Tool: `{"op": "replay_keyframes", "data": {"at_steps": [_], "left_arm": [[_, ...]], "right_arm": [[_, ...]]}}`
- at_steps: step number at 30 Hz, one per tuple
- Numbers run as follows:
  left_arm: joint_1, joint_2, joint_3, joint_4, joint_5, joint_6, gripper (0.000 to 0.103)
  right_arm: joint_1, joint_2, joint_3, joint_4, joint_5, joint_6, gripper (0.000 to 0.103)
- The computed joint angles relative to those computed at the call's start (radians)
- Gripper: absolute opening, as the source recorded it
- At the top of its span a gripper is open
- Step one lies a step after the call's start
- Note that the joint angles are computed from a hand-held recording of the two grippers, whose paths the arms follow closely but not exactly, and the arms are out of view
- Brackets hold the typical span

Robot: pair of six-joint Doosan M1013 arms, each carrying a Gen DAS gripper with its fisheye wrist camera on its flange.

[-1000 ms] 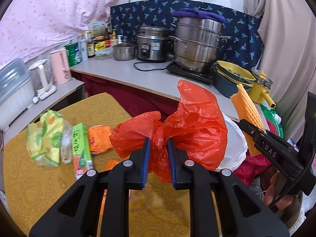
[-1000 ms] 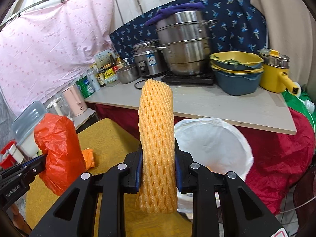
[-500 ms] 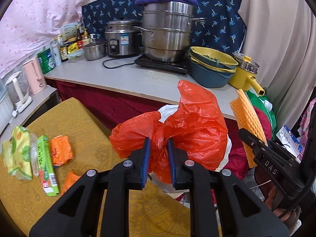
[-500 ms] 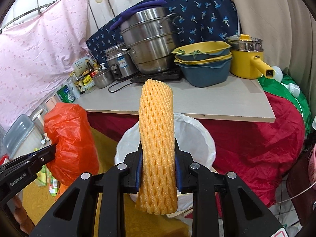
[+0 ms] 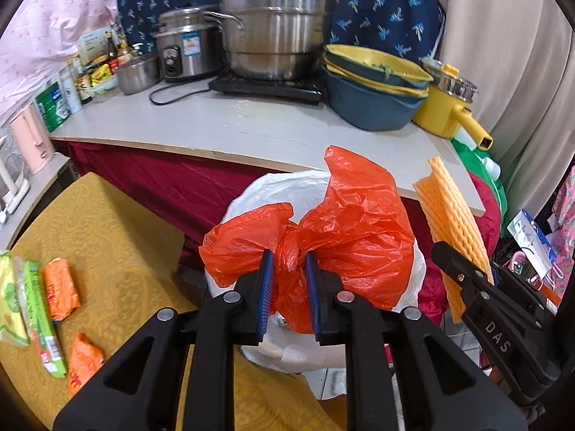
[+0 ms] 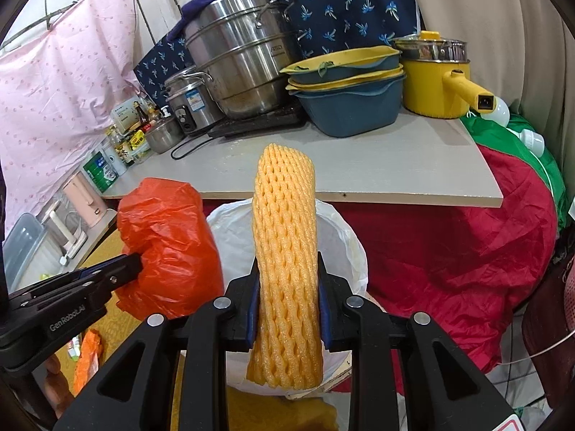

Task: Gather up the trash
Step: 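Open the left tool to drop the red bag while the right tool drops the net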

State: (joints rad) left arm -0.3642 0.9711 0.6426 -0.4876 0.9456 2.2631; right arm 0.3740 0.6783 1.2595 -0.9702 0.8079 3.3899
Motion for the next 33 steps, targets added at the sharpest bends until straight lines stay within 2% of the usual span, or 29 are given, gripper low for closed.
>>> {"op": "replay_keyframes", "data": {"at_steps": [8, 15, 17, 19, 22, 33], "left_arm": [[-0.018, 0.057, -0.083, 0.047, 0.043, -0.050, 0.024], [-0.010, 0.098, -0.159, 0.038, 0.076, -0.105, 0.051], [-0.007, 0.105, -0.175, 0.037, 0.075, -0.114, 0.053], [-0.004, 0.112, -0.189, 0.041, 0.073, -0.130, 0.055], [0.002, 0.116, -0.201, 0.041, 0.069, -0.144, 0.057], [0.022, 0.095, -0.175, 0.029, 0.036, -0.147, 0.058]], "right_arm": [[-0.018, 0.022, -0.012, 0.039, -0.016, -0.027, 0.025], [-0.029, 0.045, -0.045, 0.058, -0.023, -0.069, 0.029], [-0.029, 0.051, -0.054, 0.059, -0.023, -0.075, 0.033], [-0.029, 0.054, -0.059, 0.056, -0.028, -0.076, 0.043], [-0.028, 0.060, -0.072, 0.052, -0.027, -0.082, 0.049], [-0.019, 0.071, -0.107, 0.058, -0.019, -0.108, 0.054]]}}
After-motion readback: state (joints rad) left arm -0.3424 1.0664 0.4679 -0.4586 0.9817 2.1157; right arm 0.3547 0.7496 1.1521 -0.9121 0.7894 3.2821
